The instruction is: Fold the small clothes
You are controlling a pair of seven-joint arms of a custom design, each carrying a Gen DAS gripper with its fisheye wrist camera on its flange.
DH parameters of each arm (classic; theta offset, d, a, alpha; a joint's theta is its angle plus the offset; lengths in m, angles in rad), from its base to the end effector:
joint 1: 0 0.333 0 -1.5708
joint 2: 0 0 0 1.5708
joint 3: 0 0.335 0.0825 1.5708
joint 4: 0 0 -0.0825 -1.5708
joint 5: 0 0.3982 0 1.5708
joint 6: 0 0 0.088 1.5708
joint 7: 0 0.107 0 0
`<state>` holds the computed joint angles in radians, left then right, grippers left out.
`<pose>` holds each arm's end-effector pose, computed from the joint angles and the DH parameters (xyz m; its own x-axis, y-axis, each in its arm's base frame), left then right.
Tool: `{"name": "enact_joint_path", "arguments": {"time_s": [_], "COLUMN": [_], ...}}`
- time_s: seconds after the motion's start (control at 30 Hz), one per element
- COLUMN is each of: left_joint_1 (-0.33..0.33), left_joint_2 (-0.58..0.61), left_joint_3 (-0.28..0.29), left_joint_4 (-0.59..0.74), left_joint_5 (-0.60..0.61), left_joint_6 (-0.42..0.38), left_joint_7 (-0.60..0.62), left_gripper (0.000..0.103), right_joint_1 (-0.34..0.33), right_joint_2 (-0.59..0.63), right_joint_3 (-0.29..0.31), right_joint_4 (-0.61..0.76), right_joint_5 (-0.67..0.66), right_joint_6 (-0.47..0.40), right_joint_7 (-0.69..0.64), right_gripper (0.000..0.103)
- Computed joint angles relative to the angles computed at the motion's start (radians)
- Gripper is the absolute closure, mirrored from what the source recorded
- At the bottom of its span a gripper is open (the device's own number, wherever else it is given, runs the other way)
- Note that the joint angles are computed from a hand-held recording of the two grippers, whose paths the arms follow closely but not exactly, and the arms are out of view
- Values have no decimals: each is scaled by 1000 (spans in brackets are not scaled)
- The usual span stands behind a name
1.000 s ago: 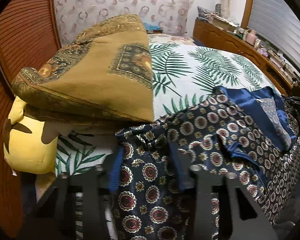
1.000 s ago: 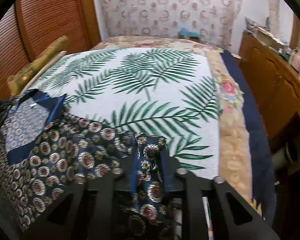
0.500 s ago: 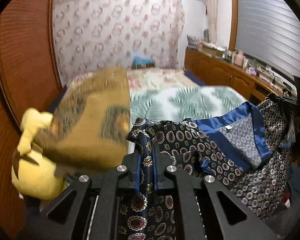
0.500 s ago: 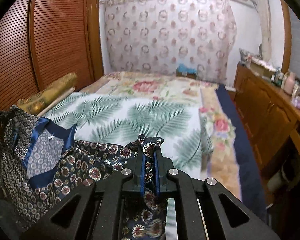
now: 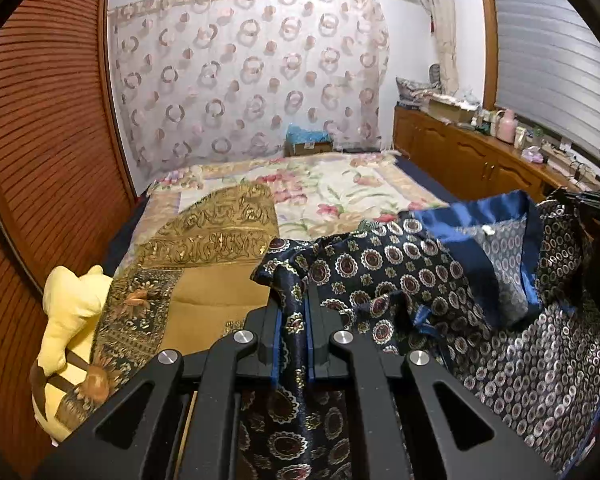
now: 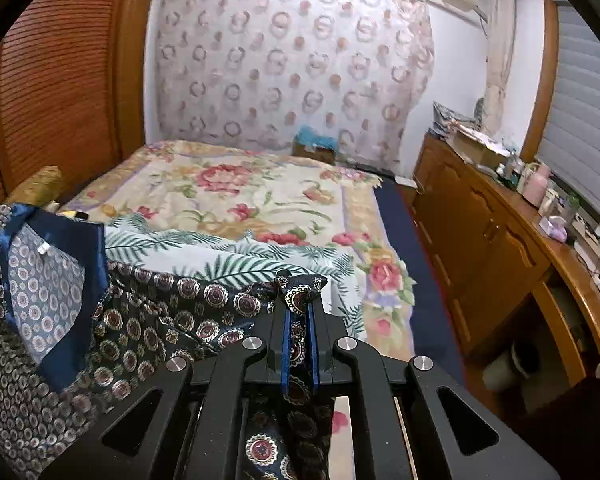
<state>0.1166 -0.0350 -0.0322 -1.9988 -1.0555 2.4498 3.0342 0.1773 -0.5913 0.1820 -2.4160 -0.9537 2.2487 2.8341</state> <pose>0.5960 0.0498 0.5411 -0.6316 -0.7751 -0.0203 -0.4439 0.3830 -0.8101 0.3939 0.1371 0.5849 -0.4931 -0.8546 0.1627 -0.5342 0.1499 -0.8320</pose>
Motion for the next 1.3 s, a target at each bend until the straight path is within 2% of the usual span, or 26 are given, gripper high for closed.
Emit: {"name": "enact_joint_path", "arguments": {"time_s": [0.1,0.17,0.3,0.4,0.43,0.5,0.57,0.83,0.97,1.03,1.07,1.1,1.13,1.2,1.3], "left_joint_1": [-9,-7,7,18,23,32,33,23,23,25,26,25,24,21,18], "left_joint_2": [31,48,48,41,38,29,20,-2,-13,-16,-16,-18,-21,-36,-72], "left_joint_3": [-16,-16,-13,-6,-2,4,4,6,12,16,16,15,15,17,29], "left_joint_4": [8,16,11,4,2,-7,-20,-59,-72,-79,-82,-90,-97,-118,-158], "left_joint_5": [49,80,86,76,75,67,60,64,55,56,65,67,62,28,-31], "left_joint_6": [50,44,16,-10,-26,-52,-43,-22,-30,-38,-34,-19,-11,2,-5], "left_joint_7": [-40,-74,-88,-81,-81,-73,-54,2,24,31,22,19,25,57,123], "left_gripper": [91,89,77,70,70,69,70,70,70,82,86,93,95,96,97], "right_joint_1": [4,17,30,45,49,62,78,95,96,99,102,105,105,105,102], "right_joint_2": [71,97,138,159,163,161,172,336,399,423,434,432,430,425,382], "right_joint_3": [6,-15,-2,-1,-4,-3,-4,-46,-54,-59,-62,-64,-67,-67,-60], "right_joint_4": [57,79,111,137,144,145,156,258,309,330,343,339,333,321,275], "right_joint_5": [26,54,71,73,72,74,89,176,199,216,229,231,226,201,153], "right_joint_6": [-23,-7,-32,-34,-30,-14,13,144,100,79,71,73,91,117,165], "right_joint_7": [0,-17,-20,-35,-41,-48,-55,-99,-131,-148,-162,-169,-173,-179,-151], "right_gripper": [95,93,69,56,54,53,53,53,53,53,53,64,71,95,99]}}
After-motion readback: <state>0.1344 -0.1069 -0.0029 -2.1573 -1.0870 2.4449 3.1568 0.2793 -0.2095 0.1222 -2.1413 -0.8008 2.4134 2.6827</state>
